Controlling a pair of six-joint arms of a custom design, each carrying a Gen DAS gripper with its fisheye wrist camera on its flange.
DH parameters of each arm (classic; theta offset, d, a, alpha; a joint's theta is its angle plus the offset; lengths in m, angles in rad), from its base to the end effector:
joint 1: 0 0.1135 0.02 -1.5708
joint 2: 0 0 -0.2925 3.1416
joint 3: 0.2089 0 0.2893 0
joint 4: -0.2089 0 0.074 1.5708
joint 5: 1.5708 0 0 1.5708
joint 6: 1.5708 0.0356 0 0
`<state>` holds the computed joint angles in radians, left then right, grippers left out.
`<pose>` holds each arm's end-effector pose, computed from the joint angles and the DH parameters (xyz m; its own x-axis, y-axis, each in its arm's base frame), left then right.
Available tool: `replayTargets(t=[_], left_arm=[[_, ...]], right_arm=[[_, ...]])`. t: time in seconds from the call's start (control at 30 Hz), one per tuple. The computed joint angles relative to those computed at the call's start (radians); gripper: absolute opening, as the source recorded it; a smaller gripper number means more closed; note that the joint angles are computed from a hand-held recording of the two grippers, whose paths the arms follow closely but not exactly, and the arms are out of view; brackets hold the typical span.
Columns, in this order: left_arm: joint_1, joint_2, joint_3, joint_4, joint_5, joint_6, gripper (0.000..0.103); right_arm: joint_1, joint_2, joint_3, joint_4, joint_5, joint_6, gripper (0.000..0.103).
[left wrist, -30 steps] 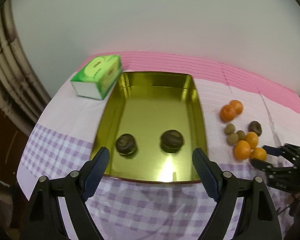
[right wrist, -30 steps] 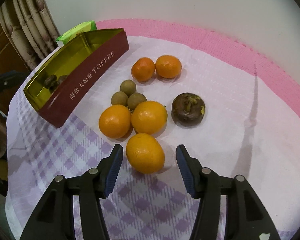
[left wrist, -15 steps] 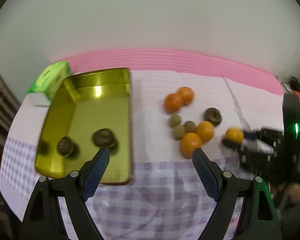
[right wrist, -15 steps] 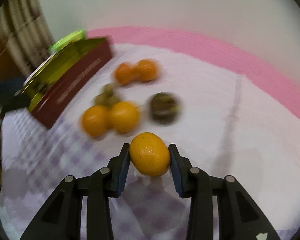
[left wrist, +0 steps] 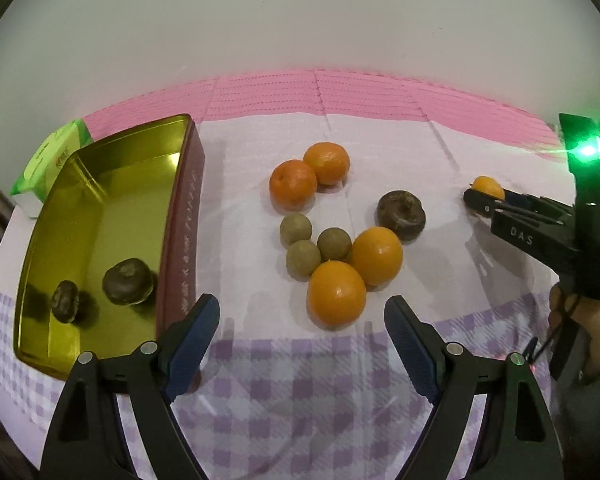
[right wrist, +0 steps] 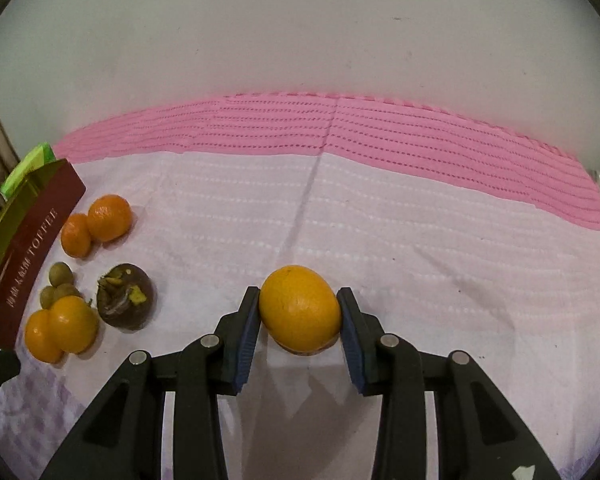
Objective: Organize fruits
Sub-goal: 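Grasp another orange with the left gripper while the right tool holds its orange, then lower the orange with the left gripper into the tin tray between the dark fruits and open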
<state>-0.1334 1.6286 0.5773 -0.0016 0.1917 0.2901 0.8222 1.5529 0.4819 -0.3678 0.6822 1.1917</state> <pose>0.2800 -0.0444 0.0950 -0.7611 0.3855 -0.5217 0.4610 0.8872 -0.0170 0.1638 0.1433 0.0856 -0.7255 0.2785 -0.6294 0.4372 0.8927 -0.1090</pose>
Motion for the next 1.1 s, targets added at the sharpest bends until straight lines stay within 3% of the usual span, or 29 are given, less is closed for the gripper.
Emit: replayTargets(t=[0.17, 0.43, 0.5, 0.63, 0.67, 1.1], left_arm=[[-0.017, 0.071, 0.026, 0.022, -0.012, -0.012, 0.07], [-0.051, 0.144, 0.07, 0.024, -0.017, -0.035, 0.065], [-0.048, 0.164, 0.089, 0.004, 0.001, -0.044, 0.054], [-0.046, 0.174, 0.091, 0.0, 0.009, -0.046, 0.044], [-0.046, 0.172, 0.09, -0.003, 0.014, -0.042, 0.038], [0.017, 0.042, 0.055, -0.08, 0.072, 0.015, 0.037]], right_arm=[[-0.003, 0.034, 0.003, 0.035, 0.015, -0.017, 0.036], [-0.005, -0.002, -0.023, 0.048, 0.013, -0.022, 0.037], [-0.004, 0.004, -0.022, 0.057, 0.01, -0.029, 0.039], [-0.005, 0.0, -0.018, 0.045, 0.01, -0.034, 0.041], [0.001, -0.012, -0.023, 0.034, 0.011, -0.026, 0.041], [-0.003, 0.011, -0.003, 0.019, 0.012, -0.029, 0.041]])
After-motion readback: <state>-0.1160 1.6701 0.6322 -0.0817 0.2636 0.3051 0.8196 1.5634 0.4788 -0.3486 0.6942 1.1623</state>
